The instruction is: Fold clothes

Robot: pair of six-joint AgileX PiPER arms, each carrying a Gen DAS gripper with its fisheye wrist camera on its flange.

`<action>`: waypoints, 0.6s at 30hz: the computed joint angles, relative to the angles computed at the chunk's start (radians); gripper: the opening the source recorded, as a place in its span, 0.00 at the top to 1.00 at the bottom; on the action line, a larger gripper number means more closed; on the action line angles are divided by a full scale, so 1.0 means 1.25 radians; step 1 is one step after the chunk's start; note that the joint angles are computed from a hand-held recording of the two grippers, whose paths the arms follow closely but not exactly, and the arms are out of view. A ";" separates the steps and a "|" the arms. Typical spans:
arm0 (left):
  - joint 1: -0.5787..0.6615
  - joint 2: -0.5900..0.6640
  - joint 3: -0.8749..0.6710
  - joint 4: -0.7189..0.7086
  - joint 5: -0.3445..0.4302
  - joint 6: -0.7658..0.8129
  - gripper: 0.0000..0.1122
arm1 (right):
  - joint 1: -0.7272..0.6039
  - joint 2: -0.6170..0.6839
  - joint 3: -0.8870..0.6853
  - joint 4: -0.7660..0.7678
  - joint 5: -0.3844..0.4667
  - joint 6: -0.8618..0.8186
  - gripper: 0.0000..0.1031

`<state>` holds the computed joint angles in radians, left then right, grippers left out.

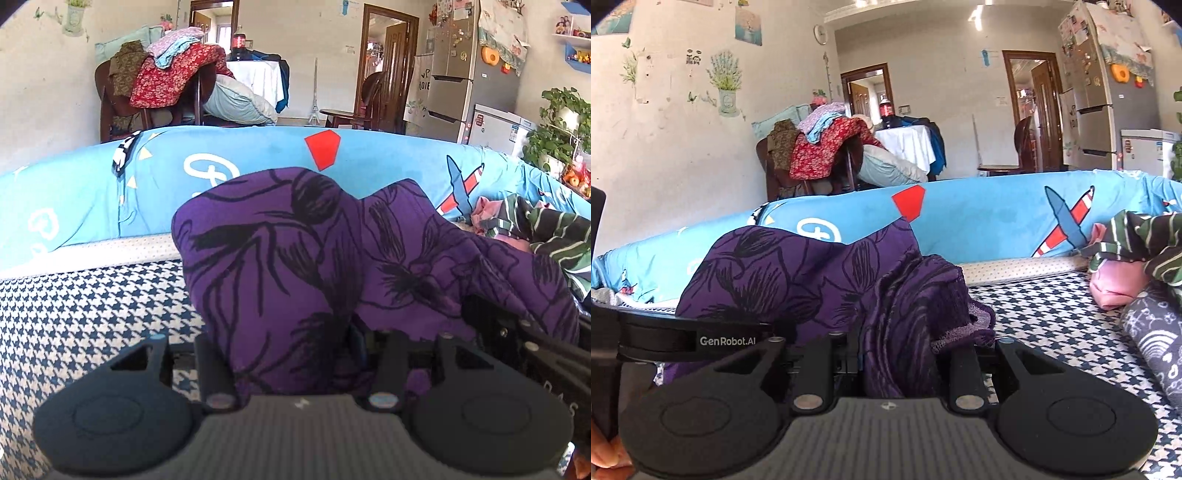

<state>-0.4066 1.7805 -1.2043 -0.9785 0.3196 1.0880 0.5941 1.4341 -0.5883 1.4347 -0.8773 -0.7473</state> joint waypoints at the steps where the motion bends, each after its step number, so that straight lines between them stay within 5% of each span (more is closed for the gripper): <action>1: -0.018 0.011 -0.015 0.027 -0.008 -0.032 0.58 | -0.014 -0.005 0.004 0.000 -0.003 -0.002 0.76; 18: -0.233 0.237 -0.368 0.460 -0.011 -0.469 0.54 | -0.345 -0.065 0.056 -0.119 0.083 0.101 0.77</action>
